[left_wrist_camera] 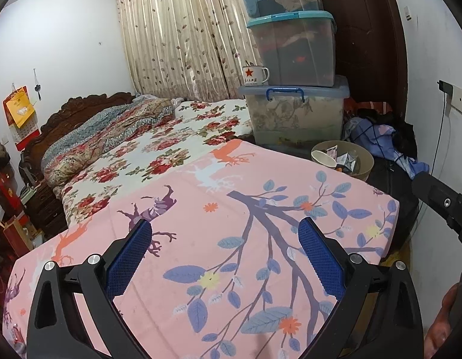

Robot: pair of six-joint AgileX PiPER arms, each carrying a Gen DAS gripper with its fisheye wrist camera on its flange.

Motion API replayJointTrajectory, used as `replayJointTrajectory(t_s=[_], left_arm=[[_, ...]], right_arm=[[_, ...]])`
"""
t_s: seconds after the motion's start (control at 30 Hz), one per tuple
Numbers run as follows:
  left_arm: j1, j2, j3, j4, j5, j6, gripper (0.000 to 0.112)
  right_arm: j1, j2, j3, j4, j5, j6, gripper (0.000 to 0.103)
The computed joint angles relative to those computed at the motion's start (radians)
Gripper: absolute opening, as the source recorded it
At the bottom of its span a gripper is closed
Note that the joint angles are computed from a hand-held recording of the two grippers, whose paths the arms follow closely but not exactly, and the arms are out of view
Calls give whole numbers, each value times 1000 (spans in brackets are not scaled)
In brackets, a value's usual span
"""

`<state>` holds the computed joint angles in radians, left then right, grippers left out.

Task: Collect trash

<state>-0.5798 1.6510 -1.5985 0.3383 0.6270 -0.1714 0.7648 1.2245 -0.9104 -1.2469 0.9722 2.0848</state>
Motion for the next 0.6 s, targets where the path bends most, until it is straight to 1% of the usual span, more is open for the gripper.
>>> replayJointTrajectory(t_s=[0.17,0.6], left_arm=[[2,11,-9,-17,14,14,94],[1,14,-3,-15,14,7,94]], right_arm=[[-9,-1,4,0,-12,-3,100],[-14,0,3,5,-19,-5,100]])
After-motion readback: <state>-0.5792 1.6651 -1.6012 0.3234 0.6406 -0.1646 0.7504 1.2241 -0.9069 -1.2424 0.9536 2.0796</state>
